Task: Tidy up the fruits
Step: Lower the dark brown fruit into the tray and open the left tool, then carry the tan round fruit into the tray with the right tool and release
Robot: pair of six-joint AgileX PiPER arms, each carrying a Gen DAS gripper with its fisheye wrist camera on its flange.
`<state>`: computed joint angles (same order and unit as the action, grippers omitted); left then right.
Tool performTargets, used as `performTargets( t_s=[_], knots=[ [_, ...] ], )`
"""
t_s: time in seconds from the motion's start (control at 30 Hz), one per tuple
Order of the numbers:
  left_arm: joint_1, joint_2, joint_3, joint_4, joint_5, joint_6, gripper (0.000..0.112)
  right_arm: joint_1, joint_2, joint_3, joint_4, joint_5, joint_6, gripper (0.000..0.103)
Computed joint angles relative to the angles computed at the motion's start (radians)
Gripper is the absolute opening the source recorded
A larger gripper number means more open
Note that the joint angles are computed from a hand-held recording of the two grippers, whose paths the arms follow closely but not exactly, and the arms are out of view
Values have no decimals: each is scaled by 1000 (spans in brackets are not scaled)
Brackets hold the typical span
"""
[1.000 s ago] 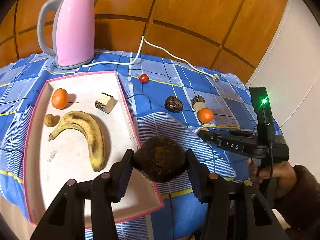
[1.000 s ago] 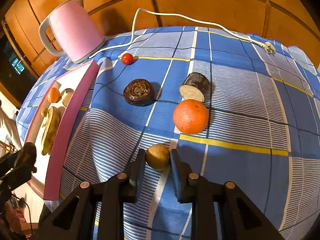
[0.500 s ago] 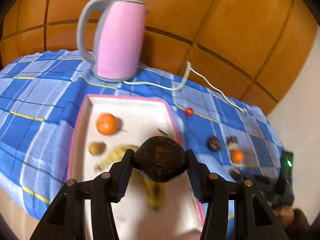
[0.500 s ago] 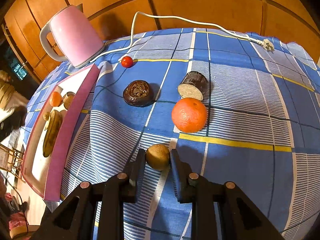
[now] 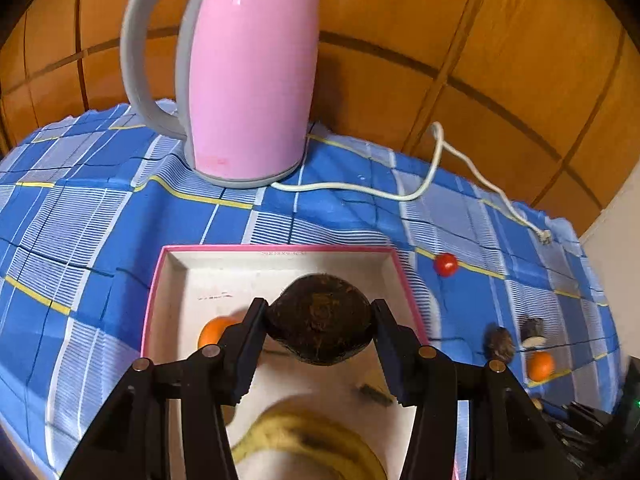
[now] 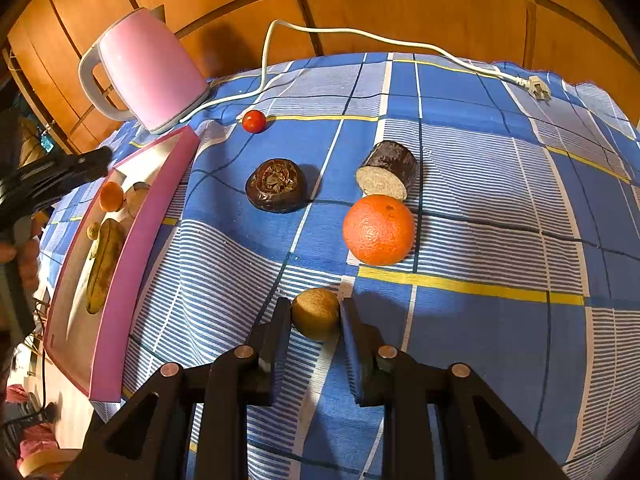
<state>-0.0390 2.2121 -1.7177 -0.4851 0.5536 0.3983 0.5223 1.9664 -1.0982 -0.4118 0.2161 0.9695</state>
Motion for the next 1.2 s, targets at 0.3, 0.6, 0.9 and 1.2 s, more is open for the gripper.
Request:
performTargets(
  t_s=[0.3,0.6,0.9,1.2],
  knots=[
    [-9,-110,185,77,-155,-91,65,3,7,-12,5,14,-2,25],
    [-15,-367,578,-161,-330,144,65,13,11,-22,-44,34,44,25],
    [-45,-478,736,-299,-351,275,67,24,10,-25,-97,54,90,25],
    [-55,-512,775,-327,-329,297,68,32,9,-41,-103,85,89,25]
  ],
)
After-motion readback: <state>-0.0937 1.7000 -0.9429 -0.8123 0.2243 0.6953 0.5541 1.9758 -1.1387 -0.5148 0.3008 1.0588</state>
